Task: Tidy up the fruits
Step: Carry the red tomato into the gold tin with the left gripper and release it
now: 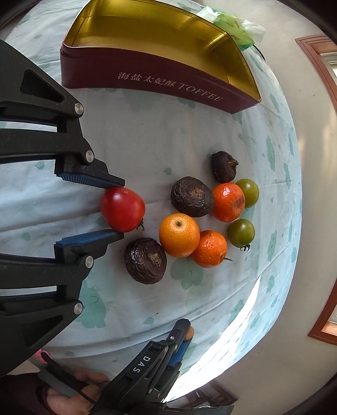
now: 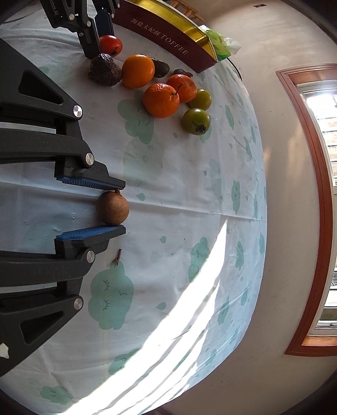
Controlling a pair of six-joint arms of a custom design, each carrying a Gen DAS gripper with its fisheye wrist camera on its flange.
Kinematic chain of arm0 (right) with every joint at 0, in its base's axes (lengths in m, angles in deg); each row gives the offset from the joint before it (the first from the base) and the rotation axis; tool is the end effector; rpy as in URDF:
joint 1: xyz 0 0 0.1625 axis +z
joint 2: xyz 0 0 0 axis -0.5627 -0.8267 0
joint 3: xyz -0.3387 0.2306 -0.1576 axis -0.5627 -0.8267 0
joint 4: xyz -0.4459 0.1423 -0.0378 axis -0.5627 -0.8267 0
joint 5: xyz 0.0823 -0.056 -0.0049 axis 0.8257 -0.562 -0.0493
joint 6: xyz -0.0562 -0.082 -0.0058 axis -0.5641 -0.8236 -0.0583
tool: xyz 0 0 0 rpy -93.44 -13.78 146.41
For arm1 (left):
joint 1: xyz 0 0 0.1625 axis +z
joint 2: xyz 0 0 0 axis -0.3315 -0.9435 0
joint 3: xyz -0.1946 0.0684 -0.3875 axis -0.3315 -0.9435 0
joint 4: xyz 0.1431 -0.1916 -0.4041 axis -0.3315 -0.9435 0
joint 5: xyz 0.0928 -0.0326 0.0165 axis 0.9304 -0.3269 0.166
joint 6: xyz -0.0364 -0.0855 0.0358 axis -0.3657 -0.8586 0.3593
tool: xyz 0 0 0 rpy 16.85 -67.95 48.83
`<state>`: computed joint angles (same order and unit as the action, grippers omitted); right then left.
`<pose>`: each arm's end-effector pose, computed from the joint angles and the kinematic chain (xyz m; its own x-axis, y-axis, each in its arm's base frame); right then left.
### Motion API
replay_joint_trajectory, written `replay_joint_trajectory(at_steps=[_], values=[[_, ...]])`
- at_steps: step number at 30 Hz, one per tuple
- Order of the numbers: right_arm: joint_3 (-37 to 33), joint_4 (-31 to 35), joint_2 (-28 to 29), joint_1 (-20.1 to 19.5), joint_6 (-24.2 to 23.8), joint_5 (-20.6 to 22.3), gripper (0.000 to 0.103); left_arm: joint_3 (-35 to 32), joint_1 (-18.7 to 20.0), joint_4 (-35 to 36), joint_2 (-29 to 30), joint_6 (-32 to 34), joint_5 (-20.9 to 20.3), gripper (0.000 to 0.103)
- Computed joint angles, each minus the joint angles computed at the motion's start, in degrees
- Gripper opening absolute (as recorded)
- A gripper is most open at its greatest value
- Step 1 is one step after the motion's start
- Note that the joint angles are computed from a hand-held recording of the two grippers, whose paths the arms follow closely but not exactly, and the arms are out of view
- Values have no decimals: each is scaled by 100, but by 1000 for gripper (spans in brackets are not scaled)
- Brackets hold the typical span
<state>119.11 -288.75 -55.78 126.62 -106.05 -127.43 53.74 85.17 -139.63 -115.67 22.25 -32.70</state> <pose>0.1046 -0.6525 0.0142 -0.7401 0.0392 0.6714 -0.4085 0.7669 -0.4950 -0.0863 -0.6600 0.0929 -0.7482 0.3020 -0.5908 0.4720 0.8680 -0.1540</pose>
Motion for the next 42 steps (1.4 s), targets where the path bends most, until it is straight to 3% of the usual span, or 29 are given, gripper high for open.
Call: replay_joint_trajectory(at_steps=[8, 15, 24, 32, 42], values=[[-11, -10, 10, 6, -32, -35, 26, 67, -48, -151, -247, 65, 14, 33], [-15, -7, 16, 10, -35, -49, 26, -110, -13, -508, -515, 246, 360, 33], [-17, 16, 13, 14, -14, -51, 26, -1083, 624, -409, -313, 294, 1137, 33], [-22, 27, 20, 23, -7, -70, 26, -1729, 1051, 225, 16, 114, 1160, 33], [-23, 24, 24, 26, -21, -90, 26, -1804, 1195, 281, 170, 146, 1141, 33]])
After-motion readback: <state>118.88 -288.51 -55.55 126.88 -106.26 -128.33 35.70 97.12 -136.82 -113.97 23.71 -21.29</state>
